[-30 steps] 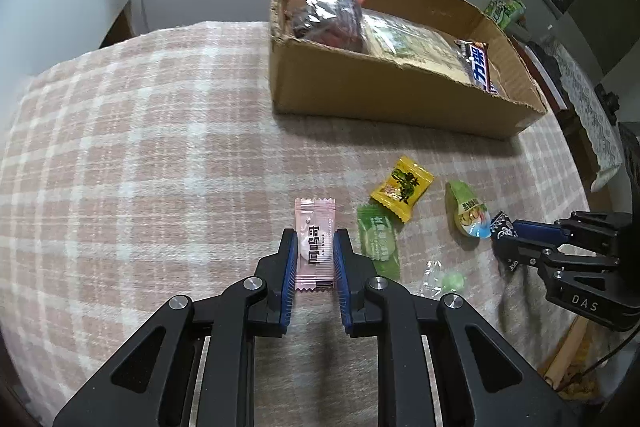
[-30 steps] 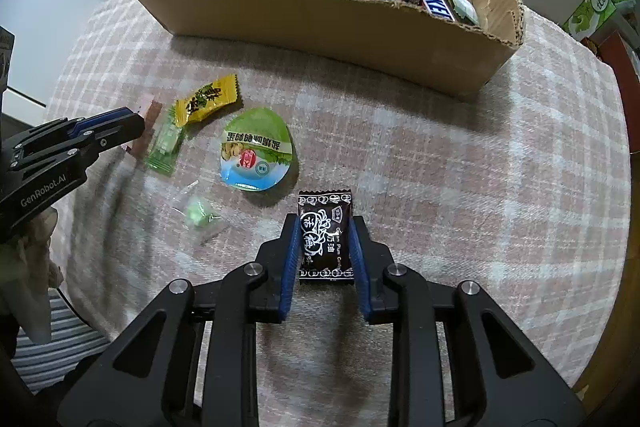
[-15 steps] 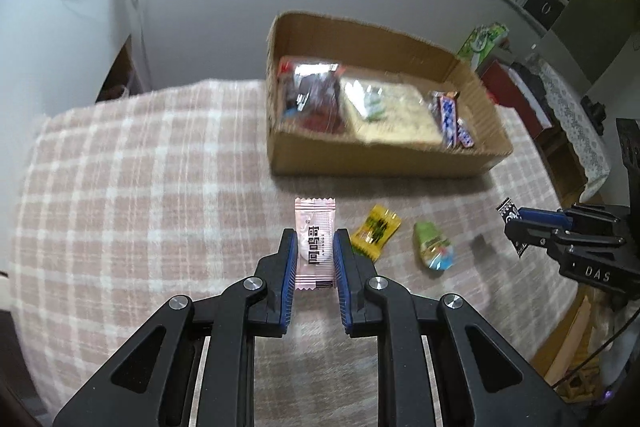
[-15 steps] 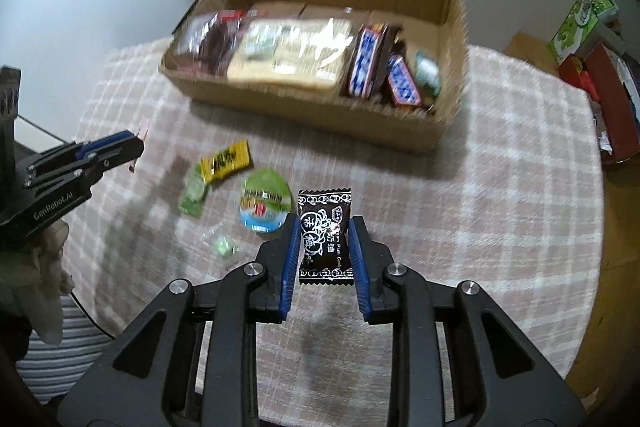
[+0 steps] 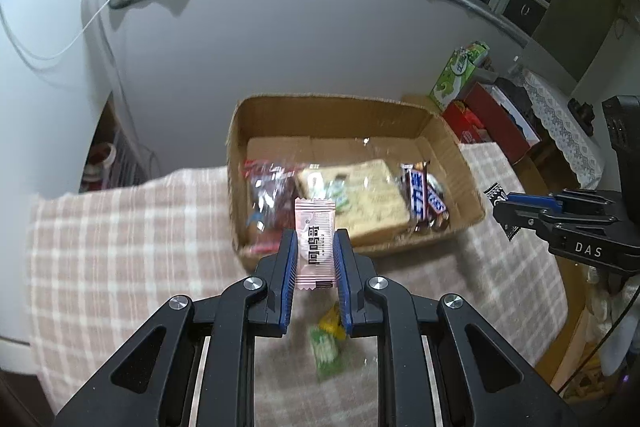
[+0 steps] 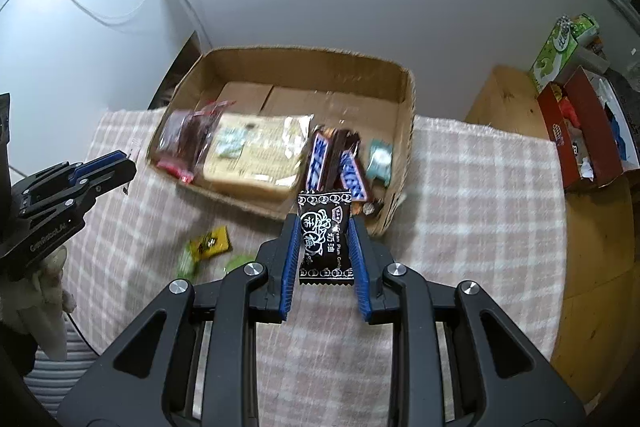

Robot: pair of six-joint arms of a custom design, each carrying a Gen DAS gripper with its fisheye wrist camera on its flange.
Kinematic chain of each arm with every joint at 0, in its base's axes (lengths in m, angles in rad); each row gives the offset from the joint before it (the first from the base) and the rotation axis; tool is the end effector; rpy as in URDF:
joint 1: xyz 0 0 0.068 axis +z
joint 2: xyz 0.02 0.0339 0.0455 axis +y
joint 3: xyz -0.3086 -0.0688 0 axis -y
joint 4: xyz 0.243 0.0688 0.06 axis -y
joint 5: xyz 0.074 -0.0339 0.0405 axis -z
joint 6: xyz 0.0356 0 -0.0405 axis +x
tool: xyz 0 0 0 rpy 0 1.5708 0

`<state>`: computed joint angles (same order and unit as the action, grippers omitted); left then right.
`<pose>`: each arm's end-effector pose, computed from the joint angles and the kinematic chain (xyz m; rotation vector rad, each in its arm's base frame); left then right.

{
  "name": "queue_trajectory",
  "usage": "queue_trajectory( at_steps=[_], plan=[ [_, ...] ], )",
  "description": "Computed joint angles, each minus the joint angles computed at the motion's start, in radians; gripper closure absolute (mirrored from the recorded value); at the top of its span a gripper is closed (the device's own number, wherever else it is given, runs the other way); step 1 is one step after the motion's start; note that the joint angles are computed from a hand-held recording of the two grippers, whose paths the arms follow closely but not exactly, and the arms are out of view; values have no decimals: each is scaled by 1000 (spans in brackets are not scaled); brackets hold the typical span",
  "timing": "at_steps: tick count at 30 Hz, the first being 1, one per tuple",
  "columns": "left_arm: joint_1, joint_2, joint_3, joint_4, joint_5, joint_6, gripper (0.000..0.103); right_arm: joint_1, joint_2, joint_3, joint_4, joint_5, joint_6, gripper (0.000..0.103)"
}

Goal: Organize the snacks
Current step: 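Carry the pink candy with the left gripper while the right carries the black candy to the box, then open the left gripper over the box while the right releases the black candy inside, then move both grippers back down to the green candies on the tablecloth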

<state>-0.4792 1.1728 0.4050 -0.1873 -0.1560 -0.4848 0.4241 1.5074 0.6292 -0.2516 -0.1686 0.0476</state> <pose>0.1622 -0.0781 0.1832 -0.0697 2.5192 -0.1969 0.2239 0.1076 0.1741 -0.5614 2.6708 0.3671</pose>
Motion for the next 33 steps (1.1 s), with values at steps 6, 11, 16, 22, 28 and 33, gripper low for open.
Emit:
queue_trajectory(
  at_steps=[6,11,16,22,28,33],
  plan=[
    [34,67,35,39,23,42,86,-29,61,50,10,-7,-10,77],
    [55,127,58,76,45,57,86,-34,119,89,19,-1,-18,77],
    [76,180,84,98,63,68,86,-36,170,118,31,2,-23,77],
    [90,211,106,102,63,77,86,-29,211,140,31,2,-31,77],
    [87,220,112,97,50,80,59,-19,223,148,35,17,-34,47],
    [86,217,106,90,29,70,52,-8,202,133,59,54,-28,22]
  ],
)
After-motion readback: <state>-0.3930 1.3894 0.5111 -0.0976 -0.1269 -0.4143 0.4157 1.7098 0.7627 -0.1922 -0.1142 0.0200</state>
